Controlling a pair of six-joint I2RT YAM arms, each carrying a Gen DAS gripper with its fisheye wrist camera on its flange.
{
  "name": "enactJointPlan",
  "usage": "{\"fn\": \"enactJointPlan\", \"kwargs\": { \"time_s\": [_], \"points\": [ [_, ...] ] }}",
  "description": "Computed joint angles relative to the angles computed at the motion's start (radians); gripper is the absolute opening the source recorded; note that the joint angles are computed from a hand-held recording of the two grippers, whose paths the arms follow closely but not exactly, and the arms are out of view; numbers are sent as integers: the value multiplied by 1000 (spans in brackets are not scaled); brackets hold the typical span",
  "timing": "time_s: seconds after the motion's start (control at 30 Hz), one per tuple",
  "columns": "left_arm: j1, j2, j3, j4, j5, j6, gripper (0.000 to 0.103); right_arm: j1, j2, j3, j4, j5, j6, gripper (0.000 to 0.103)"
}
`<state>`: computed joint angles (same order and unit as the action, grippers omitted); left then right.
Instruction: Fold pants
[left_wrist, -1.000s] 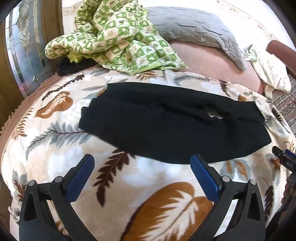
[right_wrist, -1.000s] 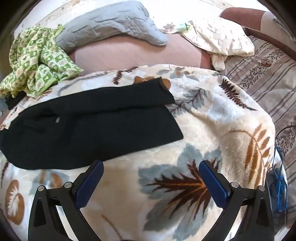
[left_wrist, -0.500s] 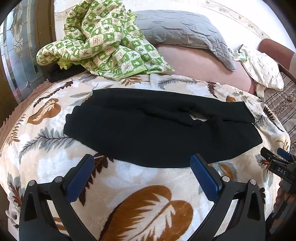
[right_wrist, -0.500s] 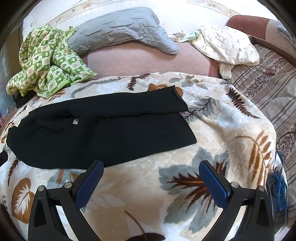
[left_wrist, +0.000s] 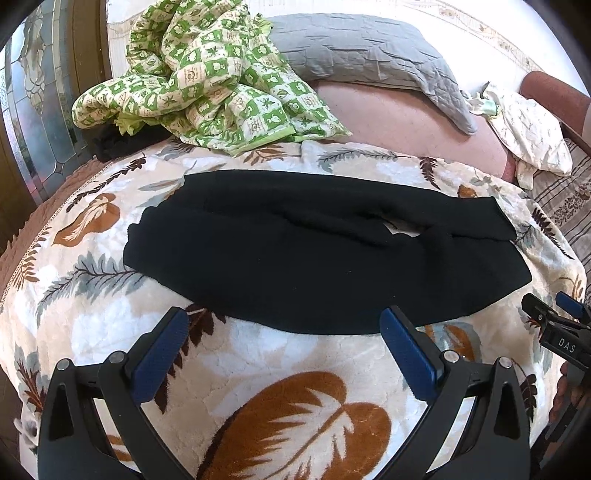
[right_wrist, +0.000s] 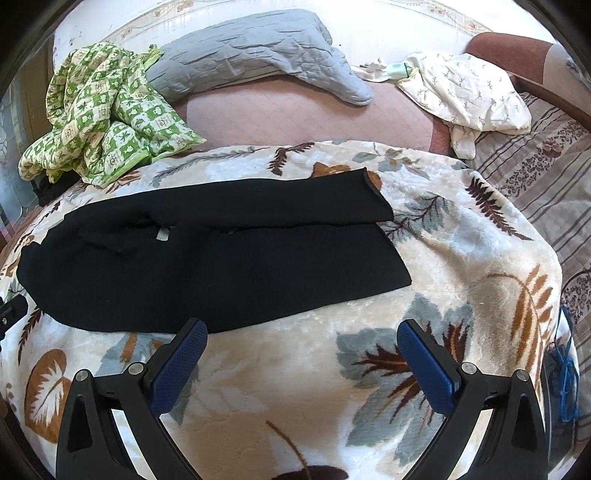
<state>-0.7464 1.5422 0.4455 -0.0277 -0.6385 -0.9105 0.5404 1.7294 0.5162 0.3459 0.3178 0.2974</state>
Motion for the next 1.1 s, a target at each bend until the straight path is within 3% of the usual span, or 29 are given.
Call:
{"fn": "enactJointPlan", "kwargs": {
  "time_s": [0.37, 0.7, 0.97, 1.1],
  "points": [
    [59, -37, -61, 62, 54, 25, 103, -26, 38, 10, 18, -52, 5, 103],
    [359, -118, -283, 303, 297, 63, 103, -168, 102, -2, 90, -187, -7, 103],
    [640, 46, -305, 564, 538, 121, 103, -307, 195, 59, 134, -328, -23, 102],
    [651, 118, -262, 604, 537, 126, 103, -362, 281, 142, 118, -434, 5, 98]
  ]
}}
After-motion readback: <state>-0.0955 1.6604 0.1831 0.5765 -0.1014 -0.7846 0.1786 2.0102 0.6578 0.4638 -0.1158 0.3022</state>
